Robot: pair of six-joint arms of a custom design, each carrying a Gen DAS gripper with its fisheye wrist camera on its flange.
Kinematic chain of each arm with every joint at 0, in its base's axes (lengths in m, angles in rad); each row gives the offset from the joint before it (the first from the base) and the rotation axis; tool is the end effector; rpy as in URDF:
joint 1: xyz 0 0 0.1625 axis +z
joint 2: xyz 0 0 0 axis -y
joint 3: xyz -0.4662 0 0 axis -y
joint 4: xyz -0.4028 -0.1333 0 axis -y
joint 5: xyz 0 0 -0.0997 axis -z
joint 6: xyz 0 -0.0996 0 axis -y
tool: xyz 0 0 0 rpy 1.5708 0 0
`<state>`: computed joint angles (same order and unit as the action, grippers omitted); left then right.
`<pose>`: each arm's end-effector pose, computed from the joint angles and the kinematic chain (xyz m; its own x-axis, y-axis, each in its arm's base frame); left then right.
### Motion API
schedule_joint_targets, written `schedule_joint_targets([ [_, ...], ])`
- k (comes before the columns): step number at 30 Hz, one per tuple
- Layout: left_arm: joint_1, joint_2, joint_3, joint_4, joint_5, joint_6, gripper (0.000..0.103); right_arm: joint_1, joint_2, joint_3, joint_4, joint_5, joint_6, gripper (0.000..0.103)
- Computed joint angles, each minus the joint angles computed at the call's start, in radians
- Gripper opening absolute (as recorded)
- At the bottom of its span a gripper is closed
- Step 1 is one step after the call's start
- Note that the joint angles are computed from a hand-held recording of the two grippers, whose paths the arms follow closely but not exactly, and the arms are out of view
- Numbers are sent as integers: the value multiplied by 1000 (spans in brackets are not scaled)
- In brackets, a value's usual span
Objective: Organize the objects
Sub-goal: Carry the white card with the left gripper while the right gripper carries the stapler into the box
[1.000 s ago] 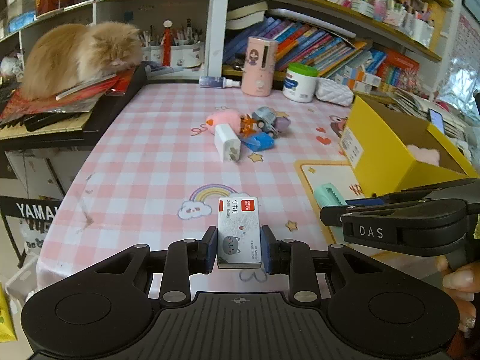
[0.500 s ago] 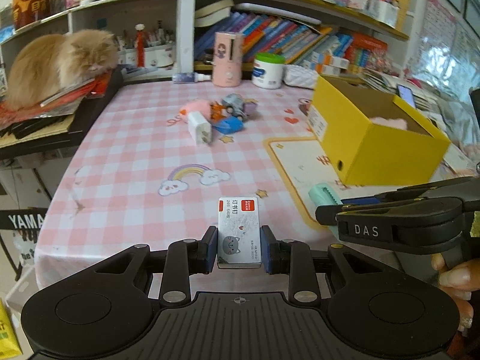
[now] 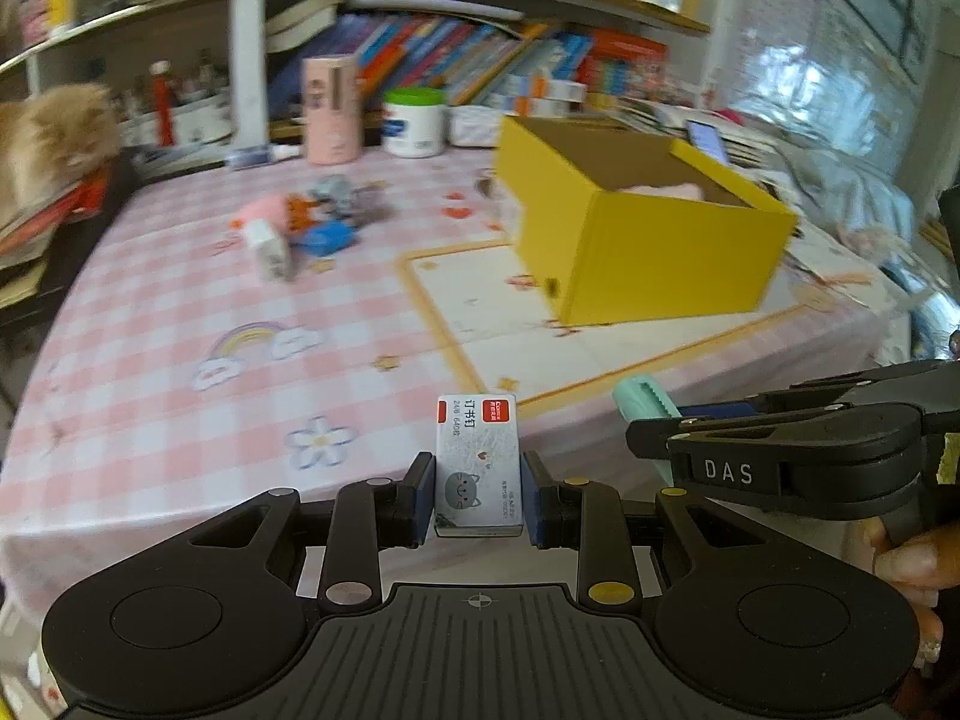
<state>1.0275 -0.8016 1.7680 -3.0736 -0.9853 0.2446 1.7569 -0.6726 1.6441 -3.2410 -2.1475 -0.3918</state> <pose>-0.1910 -0.6806 0.1456 -0.7262 0.3617 -0.5846 0.6393 0.6681 -0.3808 0.2112 -0.6948 0.1206 -0.7672 -0.1121 0.6315 -0.4703 0.7678 -0.4351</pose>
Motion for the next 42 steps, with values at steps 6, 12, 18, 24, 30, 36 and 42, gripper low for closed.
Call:
schedule_joint_targets([
  [6, -10, 30, -29, 33, -73, 49, 28, -14, -38, 57, -69, -59, 43, 23],
  [12, -21, 58, -57, 61, -123, 83, 28, -28, -75, 105, -121, -106, 80, 23],
  [18, -28, 82, -83, 81, -156, 97, 28, -34, -92, 119, -149, -139, 89, 23],
  [24, -34, 101, -103, 90, -163, 102, 28, -46, -107, 124, -152, -150, 96, 23],
  [30, -38, 118, -128, 98, -154, 104, 28, -55, -108, 107, -138, -137, 85, 23],
  [36, -40, 138, -157, 99, -147, 104, 28, -66, -110, 82, -116, -120, 74, 23],
  [42, -40, 164, -197, 98, -143, 107, 28, -74, -107, 49, -96, -105, 51, 23],
])
